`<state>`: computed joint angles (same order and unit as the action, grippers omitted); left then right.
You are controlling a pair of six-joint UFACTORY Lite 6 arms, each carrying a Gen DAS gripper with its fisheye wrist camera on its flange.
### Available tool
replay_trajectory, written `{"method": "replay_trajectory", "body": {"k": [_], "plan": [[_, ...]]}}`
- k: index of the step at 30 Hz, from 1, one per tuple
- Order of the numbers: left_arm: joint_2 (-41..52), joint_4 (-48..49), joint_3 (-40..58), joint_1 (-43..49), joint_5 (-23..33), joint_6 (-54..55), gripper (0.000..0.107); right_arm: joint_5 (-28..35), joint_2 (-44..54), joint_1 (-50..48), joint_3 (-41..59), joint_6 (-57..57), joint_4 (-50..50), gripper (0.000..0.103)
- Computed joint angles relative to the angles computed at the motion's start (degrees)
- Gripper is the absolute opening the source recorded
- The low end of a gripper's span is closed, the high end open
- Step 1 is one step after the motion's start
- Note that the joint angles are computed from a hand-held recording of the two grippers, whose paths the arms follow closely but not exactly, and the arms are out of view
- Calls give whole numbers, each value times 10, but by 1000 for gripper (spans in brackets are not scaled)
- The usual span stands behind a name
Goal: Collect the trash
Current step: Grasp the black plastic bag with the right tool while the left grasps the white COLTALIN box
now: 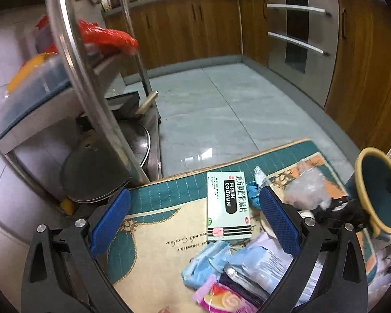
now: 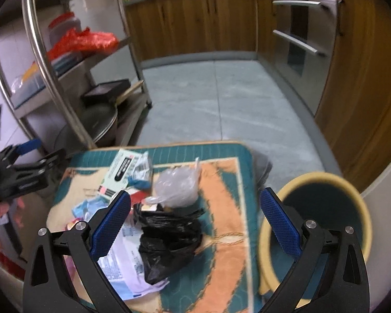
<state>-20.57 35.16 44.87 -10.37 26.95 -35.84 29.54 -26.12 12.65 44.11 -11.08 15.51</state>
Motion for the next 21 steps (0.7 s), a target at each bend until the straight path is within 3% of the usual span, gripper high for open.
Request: {"method": "replay_trajectory", "body": {"k": [10,16,21], "plan": [[260,-117,86,15,-75,124,94,9,60,54,-10,-83,59,93],[368,-179,145,13,-72,188,94,-1,75,63,-9,-65,24,91],[418,-240,181,32,-63,247,94,-1,110,58,-3,-73,38,80]]}}
